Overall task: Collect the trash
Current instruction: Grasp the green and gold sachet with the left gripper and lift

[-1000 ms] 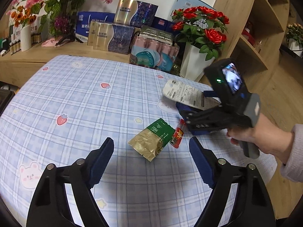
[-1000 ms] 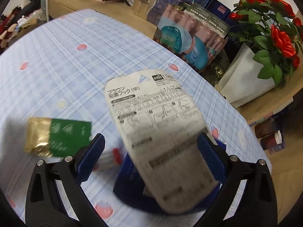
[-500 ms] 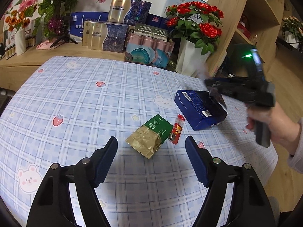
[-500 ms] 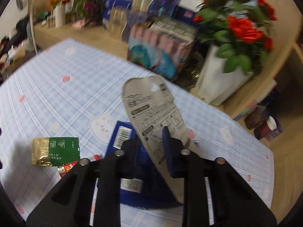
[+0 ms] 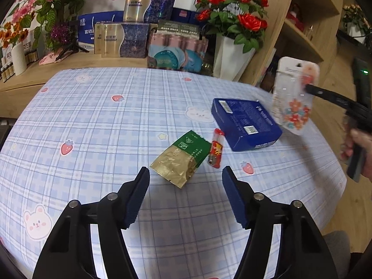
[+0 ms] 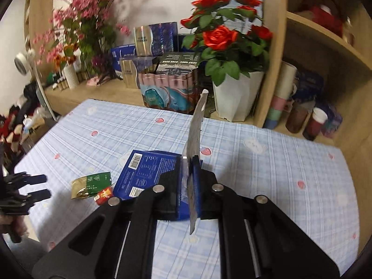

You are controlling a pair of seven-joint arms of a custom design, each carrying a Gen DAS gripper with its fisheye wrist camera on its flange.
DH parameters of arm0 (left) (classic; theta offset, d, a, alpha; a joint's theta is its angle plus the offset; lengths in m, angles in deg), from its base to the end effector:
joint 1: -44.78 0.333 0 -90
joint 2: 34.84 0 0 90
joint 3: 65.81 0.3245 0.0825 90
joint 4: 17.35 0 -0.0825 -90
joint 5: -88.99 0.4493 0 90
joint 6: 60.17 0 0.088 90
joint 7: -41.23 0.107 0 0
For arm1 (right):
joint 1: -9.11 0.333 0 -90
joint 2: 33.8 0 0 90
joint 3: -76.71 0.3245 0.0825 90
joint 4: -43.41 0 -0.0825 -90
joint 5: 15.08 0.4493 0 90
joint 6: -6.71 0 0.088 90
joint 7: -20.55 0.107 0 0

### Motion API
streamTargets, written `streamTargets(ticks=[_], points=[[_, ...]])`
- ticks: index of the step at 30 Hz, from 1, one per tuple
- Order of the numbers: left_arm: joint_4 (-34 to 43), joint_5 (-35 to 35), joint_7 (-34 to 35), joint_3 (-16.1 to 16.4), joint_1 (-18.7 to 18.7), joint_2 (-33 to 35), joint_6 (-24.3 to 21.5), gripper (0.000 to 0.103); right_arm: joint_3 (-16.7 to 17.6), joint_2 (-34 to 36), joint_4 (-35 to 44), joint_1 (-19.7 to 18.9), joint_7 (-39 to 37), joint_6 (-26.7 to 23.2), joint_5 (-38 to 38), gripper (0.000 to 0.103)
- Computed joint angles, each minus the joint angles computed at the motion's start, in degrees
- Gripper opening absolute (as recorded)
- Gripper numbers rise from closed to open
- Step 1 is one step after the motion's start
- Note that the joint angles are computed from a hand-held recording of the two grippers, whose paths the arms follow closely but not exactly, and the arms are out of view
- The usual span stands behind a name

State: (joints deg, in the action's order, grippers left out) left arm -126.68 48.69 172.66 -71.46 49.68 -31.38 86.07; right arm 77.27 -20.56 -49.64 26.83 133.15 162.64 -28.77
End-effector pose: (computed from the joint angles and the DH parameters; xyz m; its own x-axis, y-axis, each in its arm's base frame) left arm 0.6793 0.0011 0.5103 -0.3257 -0.9223 0.2081 -0.7325 0.1070 -0.6723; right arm 0.7071 0.2419 0.5799 0.1316 -0.9884 -0.0757 -0.6406 -0.0265 -0.7674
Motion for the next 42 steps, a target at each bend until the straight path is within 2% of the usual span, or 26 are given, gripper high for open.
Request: streamTargets(ticks=[6, 11, 13, 19, 23, 25, 27, 28, 29, 30, 32, 35, 42], points=[[3.43, 6.65, -1.26, -0.57, -0.25, 4.21, -0.54, 0.062, 0.8, -4.49, -7.07, -1.42, 1.07, 4.43, 4.39, 0.012], [7.61, 11.26, -0.1, -1.74, -0.02, 8.21, -2.12, 0.062, 1.2, -6.34, -10.27, -2.07, 1.15, 5.35, 6.14, 0.012], [10.06, 15.76, -1.49, -1.76, -0.62, 10.38, -2.42, 0.062, 1.04, -6.98, -11.38, -2.17, 2.53, 5.8, 6.01, 0.012], [17.49, 21.61, -5.72, -2.51, -0.59, 16.51, -5.97, 0.062, 1.43, -8.86, -14.11, -2.54, 3.75, 6.5, 5.93, 0.012], [20.18, 20.67, -6.07, -3.93, 0.59, 18.53, -9.03, 0.062, 1.76, -10.18, -16.01, -2.61, 4.57, 6.93, 5.84, 0.012], [19.43, 20.61, -5.91, -4.17, 0.7, 18.3, -7.94, 0.062, 1.97, -10.92, -17.19, -2.7, 5.0, 7.38, 6.52, 0.011], [18.78, 20.99, -5.81, -4.24, 0.67, 17.88, -7.71, 0.056, 2.19, -11.52, -18.08, -2.74, 5.16, 7.57, 7.15, 0.011], [18.53, 20.94, -5.76, -4.3, 0.73, 17.63, -7.83, 0.048, 2.28, -11.9, -18.6, -2.71, 5.51, 7.68, 7.05, 0.011], [18.32, 20.36, -5.45, -4.51, 1.01, 17.33, -8.19, 0.036, 2.37, -12.09, -18.83, -2.74, 5.49, 7.7, 7.27, 0.011], [17.99, 20.35, -5.56, -4.41, 1.03, 16.96, -8.38, 0.016, 2.5, -12.62, -19.51, -2.69, 5.73, 7.88, 7.36, 0.011], [15.8, 22.73, -7.02, -3.43, 0.16, 15.38, -5.71, 0.015, 2.7, -13.12, -20.03, -2.68, 5.64, 7.89, 7.6, 0.011], [13.08, 20.24, -5.68, -3.81, 1.26, 12.95, -4.71, 0.014, 3.0, -14.15, -21.15, -2.61, 5.44, 8.1, 8.17, 0.011], [6.56, 9.14, 0.44, -3.57, 2.9, 5.12, -4.69, 0.013, 3.67, -17.23, -23.94, -2.8, 7.23, 9.37, 7.64, 0.011]])
